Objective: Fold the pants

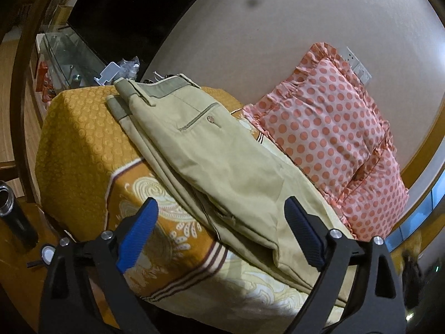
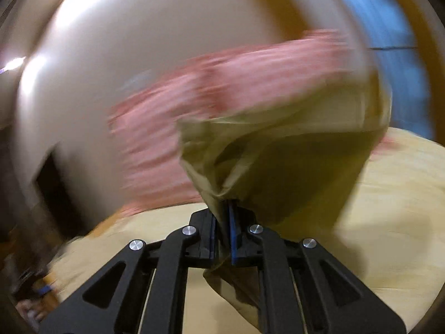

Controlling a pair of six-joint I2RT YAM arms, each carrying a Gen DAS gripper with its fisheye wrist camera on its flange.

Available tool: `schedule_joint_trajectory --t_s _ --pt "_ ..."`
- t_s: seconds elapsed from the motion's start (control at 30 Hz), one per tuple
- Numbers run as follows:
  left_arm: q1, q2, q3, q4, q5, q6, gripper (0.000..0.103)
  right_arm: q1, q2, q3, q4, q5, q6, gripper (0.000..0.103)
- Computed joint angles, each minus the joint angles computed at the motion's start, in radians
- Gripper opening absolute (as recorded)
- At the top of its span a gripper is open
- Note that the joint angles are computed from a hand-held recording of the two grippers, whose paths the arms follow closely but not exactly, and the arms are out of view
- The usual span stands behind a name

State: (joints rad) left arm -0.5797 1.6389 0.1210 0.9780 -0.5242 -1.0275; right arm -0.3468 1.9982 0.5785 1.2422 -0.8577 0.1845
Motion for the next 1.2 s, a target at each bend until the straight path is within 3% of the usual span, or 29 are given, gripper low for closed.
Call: schedule_joint_trajectory --t_s 0.07,0.17,0.23,0.27,0.33,0.37,0.5,0.8,0.83,0.9,0.93,0.97,1.03,1.13,1.2 --pt "0.02 -0.007 -0.002 -0.005 0.014 0.007 0.095 0.171 -0.052 -0.008 -0.159 0.015 -0.14 0.008" --pt "0.066 -0.01 -0.014 0.033 0.068 0.009 0.096 0.455 -0.042 0.089 -0.571 0.225 -0.419 0.012" --pt "0.103 -0.003 -0.023 0.073 0.119 0.01 0.098 0.543 0.006 0.146 -0.718 0.299 -0.476 0.02" --pt "0.125 -0.002 -0.024 0.083 0.146 0.012 0.098 0.554 0.016 0.146 -0.733 0.287 -0.475 0.026" --pt "0.157 -0.014 -0.017 0.065 0.174 0.016 0.098 0.533 -0.009 0.095 -0.68 0.24 -0.458 0.06" --pt "0.171 -0.02 -0.011 0.055 0.184 0.022 0.098 0.505 -0.038 0.048 -0.624 0.205 -0.435 0.086" --pt "0.239 -0.056 0.053 -0.078 0.218 0.054 0.098 0.349 -0.108 -0.056 -0.504 -0.007 -0.373 0.09" --pt "0.445 -0.007 0.178 -0.206 0.379 0.057 0.097 0.184 -0.054 0.026 -0.521 -0.111 -0.254 0.09" --pt "0.457 -0.005 0.187 -0.22 0.387 0.053 0.093 0.174 -0.042 0.03 -0.518 -0.124 -0.243 0.09" --pt "0.476 -0.003 0.221 -0.291 0.378 0.031 0.067 0.159 -0.021 0.042 -0.513 -0.138 -0.232 0.09" --pt "0.498 0.013 0.243 -0.325 0.407 0.023 0.025 0.146 -0.012 0.039 -0.499 -0.151 -0.231 0.09" --pt "0.517 0.025 0.27 -0.373 0.427 0.025 0.015 0.136 -0.005 0.036 -0.487 -0.158 -0.23 0.09" --pt "0.508 -0.005 0.316 -0.468 0.408 0.075 0.011 0.097 0.005 0.032 -0.458 -0.185 -0.22 0.09" --pt "0.361 -0.11 0.435 -0.686 0.208 0.212 0.009 0.024 0.025 0.03 -0.388 -0.216 -0.168 0.09" --pt "0.232 -0.153 0.545 -0.762 0.137 0.337 0.008 -0.02 0.041 0.027 -0.336 -0.228 -0.129 0.09"
